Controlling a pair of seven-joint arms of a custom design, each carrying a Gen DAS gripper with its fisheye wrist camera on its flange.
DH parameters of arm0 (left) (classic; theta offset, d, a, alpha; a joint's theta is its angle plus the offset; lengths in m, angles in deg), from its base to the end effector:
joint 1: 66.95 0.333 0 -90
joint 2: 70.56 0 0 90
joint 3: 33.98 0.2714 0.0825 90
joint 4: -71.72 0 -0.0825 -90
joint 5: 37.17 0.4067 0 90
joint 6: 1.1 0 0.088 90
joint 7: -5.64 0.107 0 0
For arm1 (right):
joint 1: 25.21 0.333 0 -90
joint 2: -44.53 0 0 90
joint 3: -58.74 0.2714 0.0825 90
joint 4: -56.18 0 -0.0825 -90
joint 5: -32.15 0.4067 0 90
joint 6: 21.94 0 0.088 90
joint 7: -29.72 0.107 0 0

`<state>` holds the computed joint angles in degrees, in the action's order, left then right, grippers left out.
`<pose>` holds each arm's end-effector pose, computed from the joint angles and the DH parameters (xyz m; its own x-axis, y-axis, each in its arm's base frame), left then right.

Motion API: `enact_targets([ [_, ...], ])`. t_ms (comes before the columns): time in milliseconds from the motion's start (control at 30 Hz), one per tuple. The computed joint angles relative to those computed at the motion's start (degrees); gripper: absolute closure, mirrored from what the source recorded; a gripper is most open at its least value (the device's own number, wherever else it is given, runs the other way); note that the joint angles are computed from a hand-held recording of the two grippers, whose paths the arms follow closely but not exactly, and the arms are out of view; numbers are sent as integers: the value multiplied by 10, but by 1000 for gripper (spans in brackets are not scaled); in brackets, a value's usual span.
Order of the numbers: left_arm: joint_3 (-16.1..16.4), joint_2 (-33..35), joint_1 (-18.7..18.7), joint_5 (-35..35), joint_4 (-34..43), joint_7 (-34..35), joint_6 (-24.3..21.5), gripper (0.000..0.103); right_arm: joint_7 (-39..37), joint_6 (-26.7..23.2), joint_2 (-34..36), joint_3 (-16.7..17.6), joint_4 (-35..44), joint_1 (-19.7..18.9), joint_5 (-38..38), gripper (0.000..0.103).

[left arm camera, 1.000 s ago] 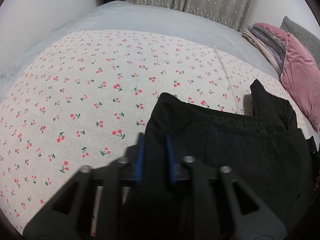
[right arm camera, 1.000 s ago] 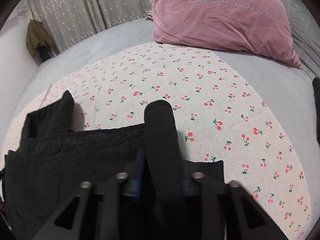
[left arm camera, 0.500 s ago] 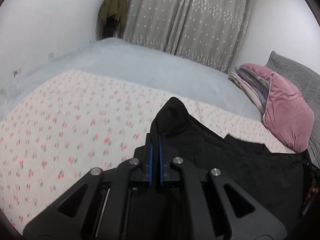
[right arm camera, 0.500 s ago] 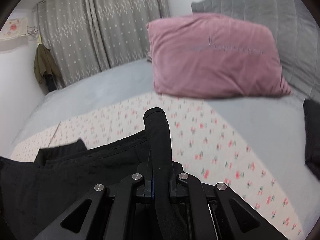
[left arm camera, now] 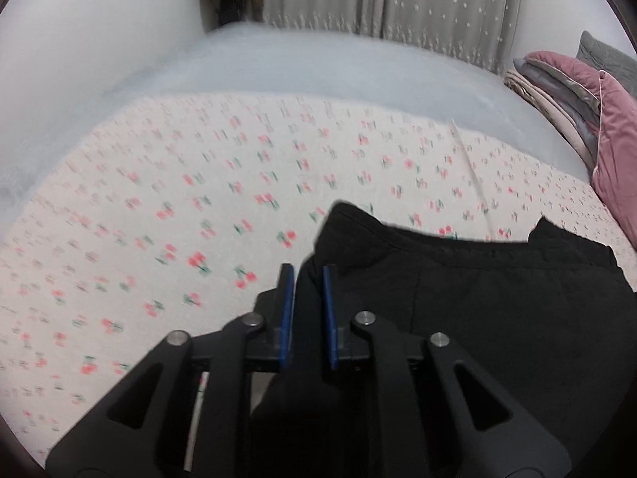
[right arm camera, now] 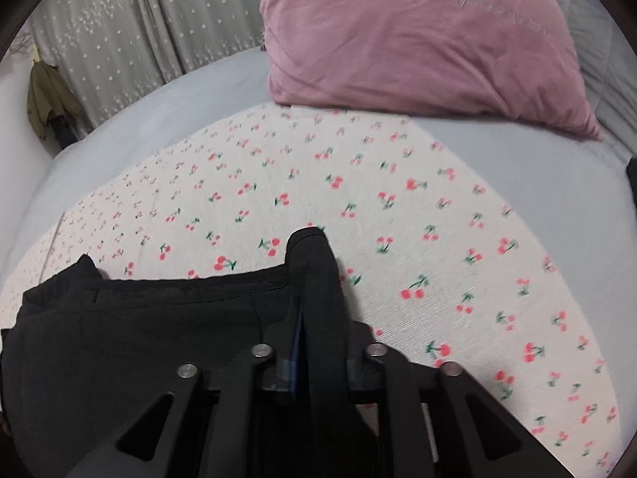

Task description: Fold large clothes

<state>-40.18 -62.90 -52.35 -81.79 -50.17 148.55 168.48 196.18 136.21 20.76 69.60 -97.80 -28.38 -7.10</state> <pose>0.5943 0.1364 0.3552 -0.0508 -0.9987 0.0019 -0.7222 0.0354 -0.6908 0.4454 0.0810 0.3495 -0.5383 -0.8334 -0.1251 -0.6395 0.5006 -0.5834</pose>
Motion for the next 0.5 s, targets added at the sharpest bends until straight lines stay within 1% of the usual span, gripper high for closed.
enact_targets([
  [33,-7,-11,4,-21,-7,26,6,68,-3,-24,-11,7,2,2,-3,75],
  [67,-15,-34,8,-64,-24,77,9,59,-6,-46,-22,13,3,7,-6,69],
  [100,-13,-51,5,-98,-34,115,7,47,-7,-63,-31,16,3,12,-8,67],
  [133,-8,-60,-1,-115,-38,134,1,45,-6,-69,-41,19,1,17,-11,62],
  [167,-2,-81,-7,-132,-53,156,-14,45,-6,-71,-55,19,-6,23,-11,51],
  [233,12,-109,-21,-122,-73,153,-48,42,-7,-78,-74,25,-7,32,-12,40],
  [300,23,-134,-37,-109,-95,149,-80,37,-5,-87,-85,37,-6,41,-15,38],
  [333,24,-139,-48,-101,-102,141,-79,35,-9,-92,-86,43,0,48,-15,37],
  [367,26,-144,-58,-91,-111,137,-85,34,-13,-89,-82,44,6,54,-15,37],
  [400,28,-144,-68,-87,-114,137,-85,31,-15,-84,-77,46,12,59,-16,36],
  [433,30,-149,-79,-82,-123,134,-82,26,-21,-79,-69,47,20,67,-14,36],
  [500,32,-142,-99,-63,-129,123,-71,24,-27,-59,-46,46,35,75,-13,35],
])
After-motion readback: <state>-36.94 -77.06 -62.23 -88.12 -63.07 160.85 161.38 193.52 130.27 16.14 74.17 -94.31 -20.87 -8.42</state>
